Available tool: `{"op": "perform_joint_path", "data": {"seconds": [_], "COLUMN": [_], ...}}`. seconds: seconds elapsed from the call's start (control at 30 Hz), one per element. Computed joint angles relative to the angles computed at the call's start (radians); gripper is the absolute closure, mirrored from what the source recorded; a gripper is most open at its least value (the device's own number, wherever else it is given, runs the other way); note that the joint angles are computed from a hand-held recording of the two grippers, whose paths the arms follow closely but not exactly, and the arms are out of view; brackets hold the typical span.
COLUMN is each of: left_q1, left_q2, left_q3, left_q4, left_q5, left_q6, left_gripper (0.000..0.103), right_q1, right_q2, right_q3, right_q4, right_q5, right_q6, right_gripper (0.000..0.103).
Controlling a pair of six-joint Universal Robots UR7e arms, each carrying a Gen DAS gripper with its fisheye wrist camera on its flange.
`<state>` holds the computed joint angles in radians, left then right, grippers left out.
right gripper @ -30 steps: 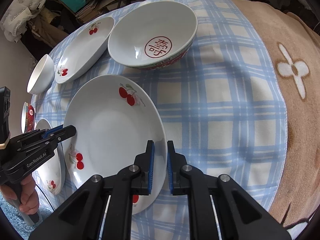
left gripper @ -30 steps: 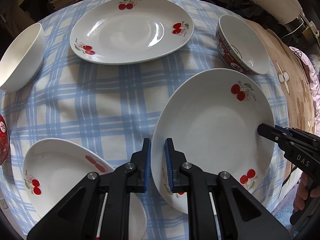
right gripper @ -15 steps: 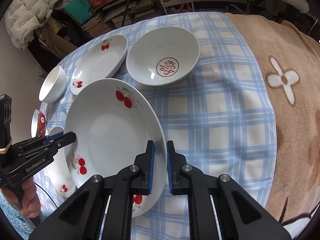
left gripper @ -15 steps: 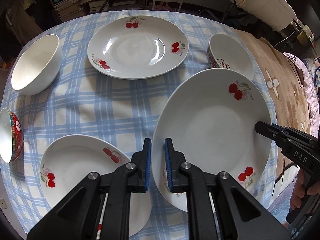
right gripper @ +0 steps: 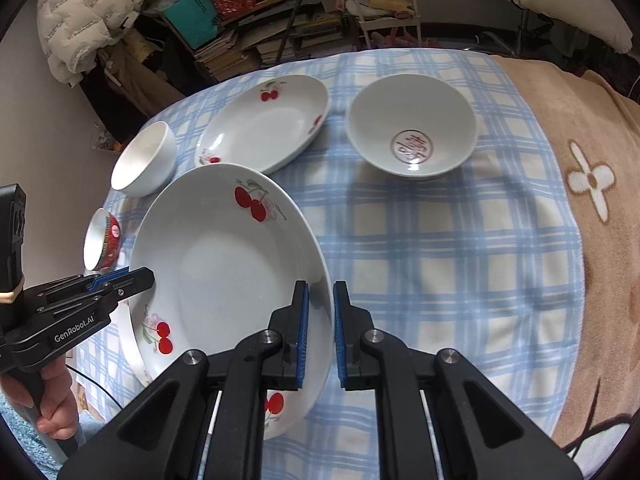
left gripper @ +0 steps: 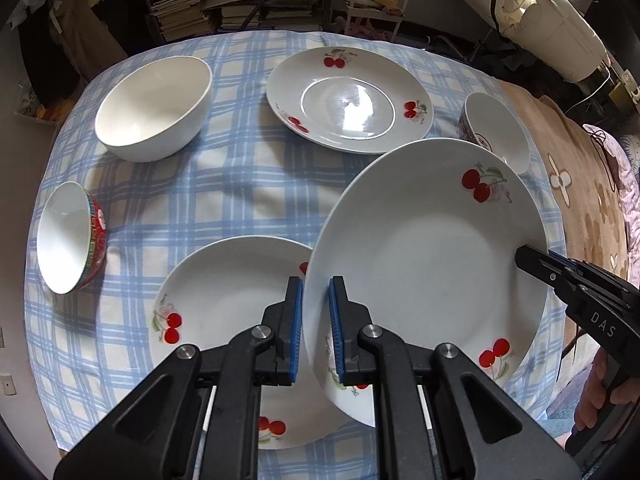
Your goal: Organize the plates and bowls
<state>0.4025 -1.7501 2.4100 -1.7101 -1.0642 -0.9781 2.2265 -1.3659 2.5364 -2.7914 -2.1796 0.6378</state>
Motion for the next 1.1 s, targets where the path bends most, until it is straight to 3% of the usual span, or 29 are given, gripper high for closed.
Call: {"op": "perform_joint_path", "data": {"seconds": [0.6,1.1], "left_q1": [-0.099,-0.05], "left_q2": [-0.333,-0.475], "left_q3": [0.008,0.044], "left_q4": [0.387,0.469], "left_q5": [-0.033,-0.026], "left_q6": [-0.21,-0.231], "left_gripper": [0.09,0.09], "right_q1": [0.12,0.123], "right_q2": [0.21,0.341], "right_q3": [-0.1,-0.156], "right_q4": [-0.079,-0.123], "right_q5": [0.033,0.055], "right_q6": [0.009,-0.029], "right_gripper": [0.09,0.09]}}
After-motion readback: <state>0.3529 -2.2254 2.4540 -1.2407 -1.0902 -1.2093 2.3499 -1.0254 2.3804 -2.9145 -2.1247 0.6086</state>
